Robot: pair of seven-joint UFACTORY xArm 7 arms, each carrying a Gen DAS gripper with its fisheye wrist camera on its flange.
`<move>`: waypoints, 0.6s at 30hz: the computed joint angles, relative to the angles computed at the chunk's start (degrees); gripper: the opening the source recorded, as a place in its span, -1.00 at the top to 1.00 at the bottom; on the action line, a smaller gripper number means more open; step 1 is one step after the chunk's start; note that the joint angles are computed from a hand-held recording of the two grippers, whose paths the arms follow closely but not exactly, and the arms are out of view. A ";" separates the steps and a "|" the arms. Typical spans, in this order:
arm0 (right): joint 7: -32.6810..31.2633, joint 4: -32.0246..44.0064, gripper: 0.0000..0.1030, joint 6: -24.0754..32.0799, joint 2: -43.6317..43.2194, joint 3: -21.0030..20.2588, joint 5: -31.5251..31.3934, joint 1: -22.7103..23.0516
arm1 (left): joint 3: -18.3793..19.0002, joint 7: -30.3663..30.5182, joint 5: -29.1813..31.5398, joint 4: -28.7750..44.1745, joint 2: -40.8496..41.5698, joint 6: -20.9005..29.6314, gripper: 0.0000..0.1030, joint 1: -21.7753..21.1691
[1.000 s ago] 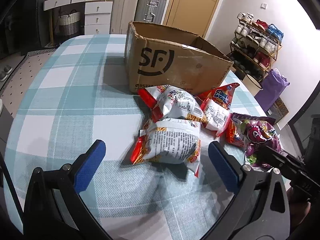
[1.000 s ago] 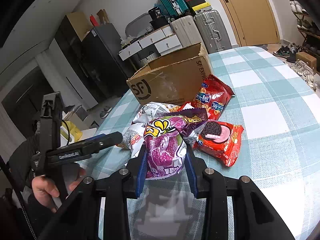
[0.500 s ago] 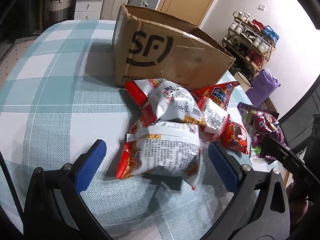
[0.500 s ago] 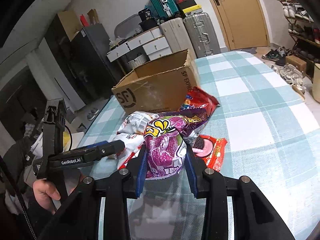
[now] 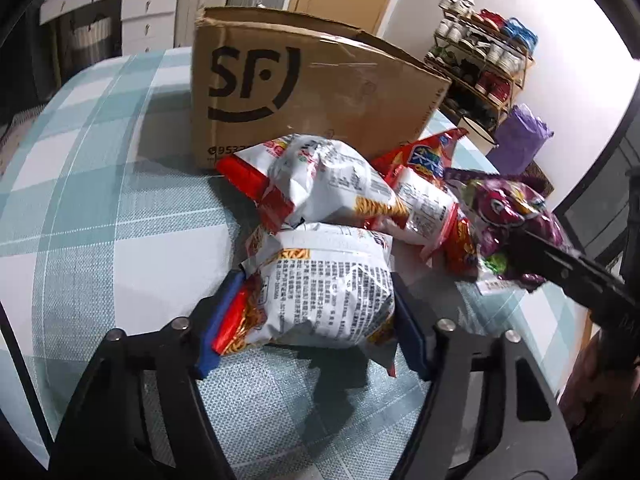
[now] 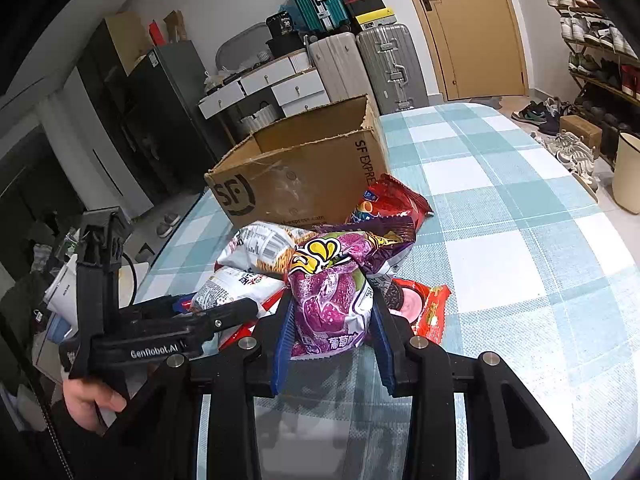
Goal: Organize snacks
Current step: 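Grasp the white chip bag with the left tool while the right holds the purple bag, then lift and carry the white chip bag and purple bag over the SF box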
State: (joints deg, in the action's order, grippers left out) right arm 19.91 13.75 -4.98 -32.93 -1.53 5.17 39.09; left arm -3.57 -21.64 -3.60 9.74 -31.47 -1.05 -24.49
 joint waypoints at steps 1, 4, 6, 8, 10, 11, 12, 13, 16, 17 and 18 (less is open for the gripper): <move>0.10 0.26 0.32 0.03 0.48 0.23 -0.03 -0.23 | -0.18 0.20 0.23 -0.14 0.02 -0.38 -0.22 0.01; 0.15 0.97 0.32 -0.56 2.15 0.01 -0.10 -0.23 | 0.56 0.83 0.52 -0.48 0.06 -1.11 -0.12 -0.86; 0.29 1.23 0.32 -0.71 2.72 0.00 -0.14 -0.24 | 1.86 1.27 0.35 -0.68 -0.01 -1.43 -0.11 -1.88; 0.32 1.39 0.32 -0.97 3.19 -0.14 -0.26 -0.26 | 2.52 1.60 0.21 -1.11 -0.57 -1.47 -0.10 -2.62; 0.43 1.37 0.32 -1.26 3.43 -0.44 -0.31 -0.16 | 2.93 1.70 -0.04 -1.56 -1.49 -1.10 -0.10 -3.17; 0.39 1.40 0.32 -1.35 3.58 -0.95 -0.35 0.15 | 3.09 1.73 -0.18 -1.71 -1.68 -1.17 -0.10 -3.35; 0.42 1.39 0.32 -1.42 3.65 -1.00 -0.40 0.10 | 3.61 1.90 -0.33 -1.88 -1.88 -1.14 -0.10 -3.79; 0.42 1.34 0.32 -1.56 3.73 -1.16 -0.46 0.10 | 3.95 1.95 -0.53 -2.15 -2.23 -1.16 -0.10 -4.16; 0.29 1.40 0.32 -1.93 3.96 -2.13 -0.66 0.70 | 5.44 2.22 -1.30 -3.02 -3.98 -0.48 -0.10 -5.36; 0.29 1.36 0.32 -2.09 3.94 -2.23 -0.73 0.75 | 5.44 2.16 -1.52 -3.35 -4.53 -0.29 -0.10 -5.41; 0.22 1.35 0.32 -2.28 4.00 -2.63 -0.83 1.07 | 5.63 2.07 -1.83 -3.80 -5.63 0.37 -0.10 -5.88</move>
